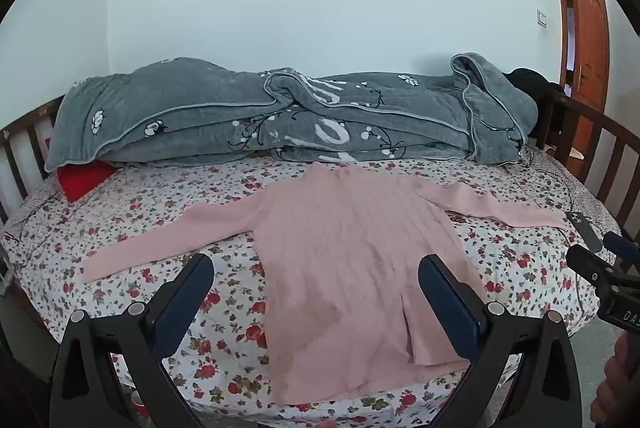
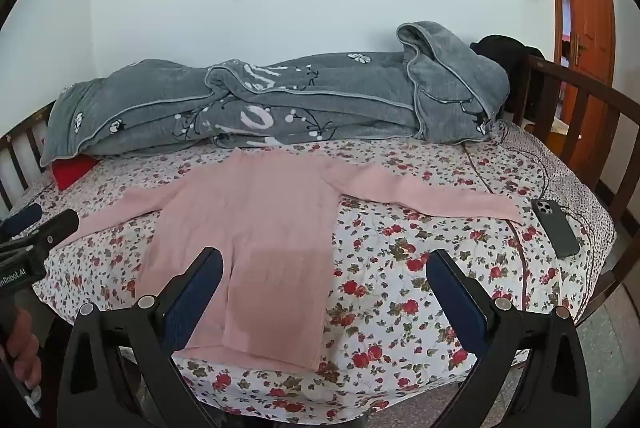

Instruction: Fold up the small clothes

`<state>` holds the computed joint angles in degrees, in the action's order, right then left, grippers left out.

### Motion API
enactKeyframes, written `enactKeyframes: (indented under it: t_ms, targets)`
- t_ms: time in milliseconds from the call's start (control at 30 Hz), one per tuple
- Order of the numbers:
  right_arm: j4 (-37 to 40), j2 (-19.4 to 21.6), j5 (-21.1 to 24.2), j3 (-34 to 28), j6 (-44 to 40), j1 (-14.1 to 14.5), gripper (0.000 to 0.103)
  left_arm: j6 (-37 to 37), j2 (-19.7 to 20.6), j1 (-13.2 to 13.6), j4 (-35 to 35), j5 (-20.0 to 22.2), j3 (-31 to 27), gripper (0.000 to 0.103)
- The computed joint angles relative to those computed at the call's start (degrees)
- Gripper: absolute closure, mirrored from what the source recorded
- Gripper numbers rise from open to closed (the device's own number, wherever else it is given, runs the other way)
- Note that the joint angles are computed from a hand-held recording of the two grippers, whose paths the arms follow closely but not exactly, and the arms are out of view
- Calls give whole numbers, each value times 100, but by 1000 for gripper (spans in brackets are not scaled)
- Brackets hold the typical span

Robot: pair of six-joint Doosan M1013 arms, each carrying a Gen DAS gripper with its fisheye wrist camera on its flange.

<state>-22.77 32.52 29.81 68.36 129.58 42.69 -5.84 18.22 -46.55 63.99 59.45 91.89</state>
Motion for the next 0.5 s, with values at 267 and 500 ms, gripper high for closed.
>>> enactKeyframes:
  t_ms: [267,500]
  targets:
    - [122,41,103,-101,-160,38,3,94,25,-29,108,94,-27,0]
    - [-130,37,79,-73,30,77,3,-90,-25,-53,202,68,39,0]
